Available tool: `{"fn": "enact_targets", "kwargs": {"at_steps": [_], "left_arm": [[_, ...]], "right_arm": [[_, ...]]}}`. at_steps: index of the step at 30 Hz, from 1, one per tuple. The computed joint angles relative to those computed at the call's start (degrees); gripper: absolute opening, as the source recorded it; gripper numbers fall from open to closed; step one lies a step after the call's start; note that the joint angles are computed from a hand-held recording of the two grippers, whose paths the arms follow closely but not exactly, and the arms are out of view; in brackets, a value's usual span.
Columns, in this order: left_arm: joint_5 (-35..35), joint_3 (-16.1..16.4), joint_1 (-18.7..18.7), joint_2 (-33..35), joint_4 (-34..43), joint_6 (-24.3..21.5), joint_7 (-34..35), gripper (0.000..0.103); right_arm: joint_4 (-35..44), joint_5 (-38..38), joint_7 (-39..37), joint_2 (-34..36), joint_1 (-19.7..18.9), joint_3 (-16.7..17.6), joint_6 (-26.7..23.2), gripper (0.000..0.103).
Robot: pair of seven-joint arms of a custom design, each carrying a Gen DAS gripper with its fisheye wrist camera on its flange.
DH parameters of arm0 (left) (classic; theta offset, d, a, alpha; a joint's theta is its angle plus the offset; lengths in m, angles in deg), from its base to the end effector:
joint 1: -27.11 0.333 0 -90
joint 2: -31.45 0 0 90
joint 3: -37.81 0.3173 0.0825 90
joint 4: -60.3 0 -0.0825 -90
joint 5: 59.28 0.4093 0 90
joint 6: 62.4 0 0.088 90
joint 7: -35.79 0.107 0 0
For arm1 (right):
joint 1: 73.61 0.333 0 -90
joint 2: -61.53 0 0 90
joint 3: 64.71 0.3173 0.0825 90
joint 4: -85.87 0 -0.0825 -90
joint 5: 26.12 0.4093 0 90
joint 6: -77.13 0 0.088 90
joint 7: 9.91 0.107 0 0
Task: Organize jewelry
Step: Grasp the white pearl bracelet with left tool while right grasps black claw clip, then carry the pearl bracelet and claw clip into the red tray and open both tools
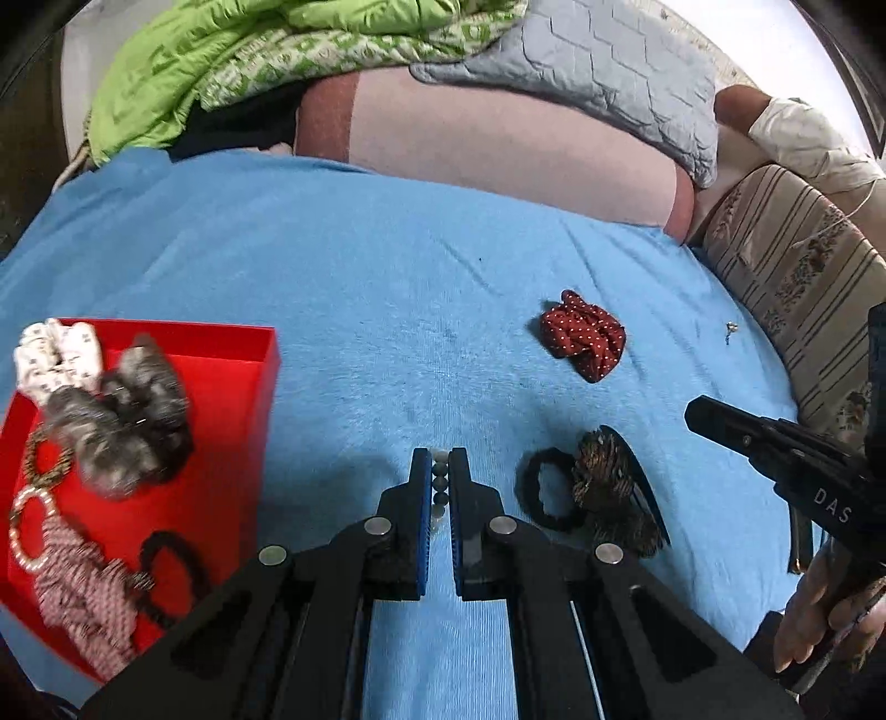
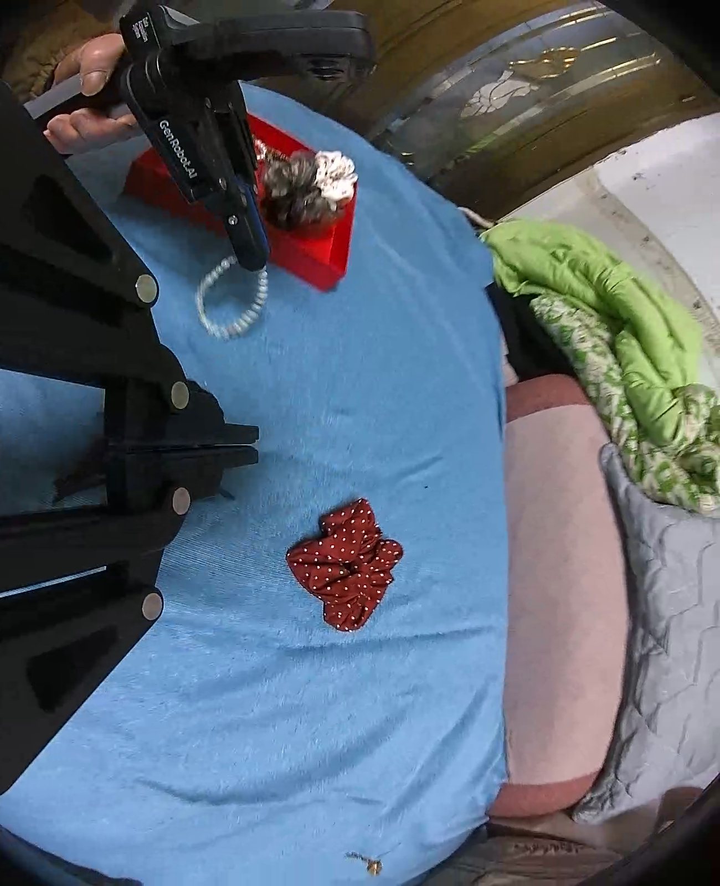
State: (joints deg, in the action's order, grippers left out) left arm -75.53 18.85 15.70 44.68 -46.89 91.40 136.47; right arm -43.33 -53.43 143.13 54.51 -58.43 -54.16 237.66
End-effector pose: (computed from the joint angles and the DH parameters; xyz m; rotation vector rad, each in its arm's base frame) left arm 0.5966 -0.3226 0.4521 -1.5066 2.4501 -0.9382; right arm 0.4998 0.2676 0.4744 -1.5148 1.9456 -0.4246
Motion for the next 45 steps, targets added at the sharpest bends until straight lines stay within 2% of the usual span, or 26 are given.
{"fn": "enact_targets", "kwargs": {"at_steps": [4,5,6,7,8,10,14,17,19,20,30,37,42,45], "left_arm": [[-0.6,0.5,0.5,-1.7,-1.8,-0.7,-0.3,0.005],[-2.3,0.3,1.2,-2.4,-2.5,-1.3,0.7,0.005],[-3.8,0.2,1.6,-3.1,-3.2,-1.7,1.8,0.005],[-4.9,0.3,1.7,-3.8,-4.0,-1.7,2.7,0.005],[-5.7,0.5,1.8,-4.6,-4.9,-1.5,3.5,0.005],[-6.9,1.0,1.6,-6.0,-6.4,-1.3,5.0,0.005],[-9.2,2.1,0.9,-8.2,-8.3,-1.3,7.2,0.005],[-10.5,2.9,0.2,-9.8,-9.5,-1.2,8.8,0.005],[-11.6,3.5,-0.2,-11.0,-10.2,-1.0,10.1,0.005],[-12.4,3.8,-0.4,-11.7,-10.7,-0.9,11.1,0.005],[-16.8,8.2,-1.0,-17.0,-14.5,0.0,14.1,0.005],[-12.3,10.8,1.0,-16.9,-14.3,3.1,9.8,0.005],[-8.6,11.2,4.1,-11.9,-8.7,1.6,7.7,0.005],[-7.2,10.6,6.3,-7.8,-4.6,0.6,6.0,0.005]], "right_arm": [[-1.0,-1.5,3.4,-1.2,0.0,0.9,-3.5,0.006],[-1.7,0.1,2.8,-1.4,0.4,0.5,-3.8,0.021],[-2.5,0.8,3.1,-1.7,0.4,0.5,-3.8,0.051],[-3.5,-0.4,4.9,-2.2,0.0,0.9,-3.7,0.064],[-4.2,-2.2,7.0,-2.7,-0.5,1.6,-3.5,0.071],[-5.3,-0.6,6.2,-2.7,-0.1,1.3,-2.7,0.071],[-4.3,1.4,3.9,-0.1,0.3,0.9,-2.5,0.057],[-3.2,2.7,2.7,2.6,1.0,-0.3,-1.2,0.057],[-4.0,7.0,-0.2,3.2,2.1,-1.5,3.0,0.035],[-3.8,6.5,0.7,3.1,2.2,-1.3,2.7,0.033],[-3.5,-2.7,10.2,-2.2,0.7,2.4,1.7,0.031],[3.6,3.9,1.9,2.6,3.9,2.2,3.7,0.031],[12.9,13.3,-9.1,10.4,8.3,0.2,3.2,0.031],[21.3,15.9,-14.1,16.7,10.8,-0.6,0.5,0.031]]}}
